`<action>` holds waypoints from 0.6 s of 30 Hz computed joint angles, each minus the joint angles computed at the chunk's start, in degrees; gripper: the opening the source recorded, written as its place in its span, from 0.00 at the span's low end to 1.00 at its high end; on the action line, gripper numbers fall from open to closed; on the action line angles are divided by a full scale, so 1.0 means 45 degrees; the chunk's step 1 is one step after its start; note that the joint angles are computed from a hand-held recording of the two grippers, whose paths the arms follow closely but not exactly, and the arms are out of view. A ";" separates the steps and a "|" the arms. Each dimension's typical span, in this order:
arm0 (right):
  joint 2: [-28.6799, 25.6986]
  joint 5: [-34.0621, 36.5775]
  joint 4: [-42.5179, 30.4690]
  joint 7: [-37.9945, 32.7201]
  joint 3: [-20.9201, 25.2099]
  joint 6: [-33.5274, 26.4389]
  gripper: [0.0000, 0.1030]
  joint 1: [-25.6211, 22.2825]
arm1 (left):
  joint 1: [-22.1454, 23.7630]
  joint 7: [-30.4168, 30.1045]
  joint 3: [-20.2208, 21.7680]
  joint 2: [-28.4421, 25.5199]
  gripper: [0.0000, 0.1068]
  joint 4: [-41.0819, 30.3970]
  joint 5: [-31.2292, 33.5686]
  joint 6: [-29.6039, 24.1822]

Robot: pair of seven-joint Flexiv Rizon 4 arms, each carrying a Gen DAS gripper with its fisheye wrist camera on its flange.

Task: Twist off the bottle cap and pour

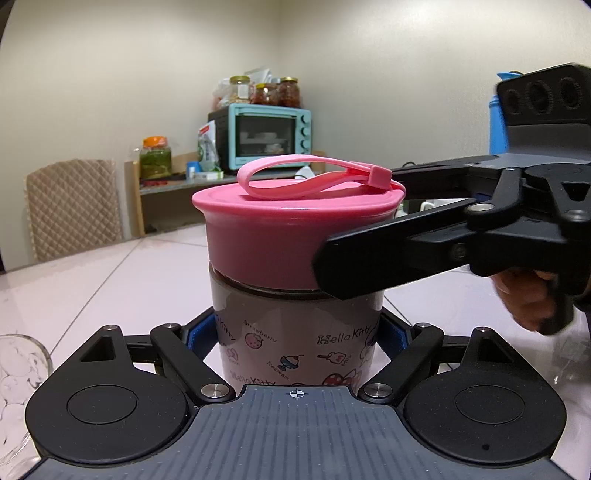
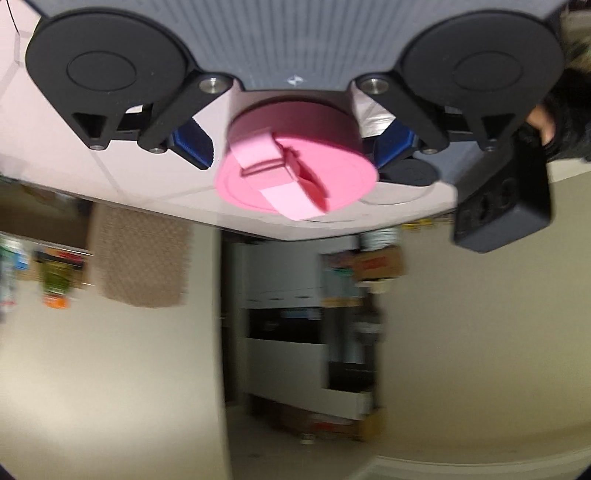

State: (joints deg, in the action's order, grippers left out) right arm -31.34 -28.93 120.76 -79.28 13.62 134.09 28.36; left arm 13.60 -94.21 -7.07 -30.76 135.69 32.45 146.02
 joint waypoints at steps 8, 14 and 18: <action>0.0569 0.6222 0.0267 -0.2784 -0.1018 0.0285 0.92 0.3376 | -0.0010 -0.0007 0.0001 -0.0012 0.84 -0.0036 -0.0006 -0.0033; 0.0341 0.9740 -0.0531 -0.4146 -0.1760 -0.0058 0.92 0.5207 | -0.0006 -0.0018 -0.0008 -0.0014 0.84 -0.0060 -0.0006 -0.0057; -0.0002 1.1530 -0.1296 -0.4915 -0.2276 -0.0249 0.92 0.6190 | -0.0031 -0.0002 0.0006 0.0003 0.84 -0.0025 -0.0031 -0.0042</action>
State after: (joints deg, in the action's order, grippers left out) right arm -31.35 22.95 114.92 -101.40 3.38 132.97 56.21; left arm 13.46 -94.22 -7.05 -30.75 135.58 32.31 145.83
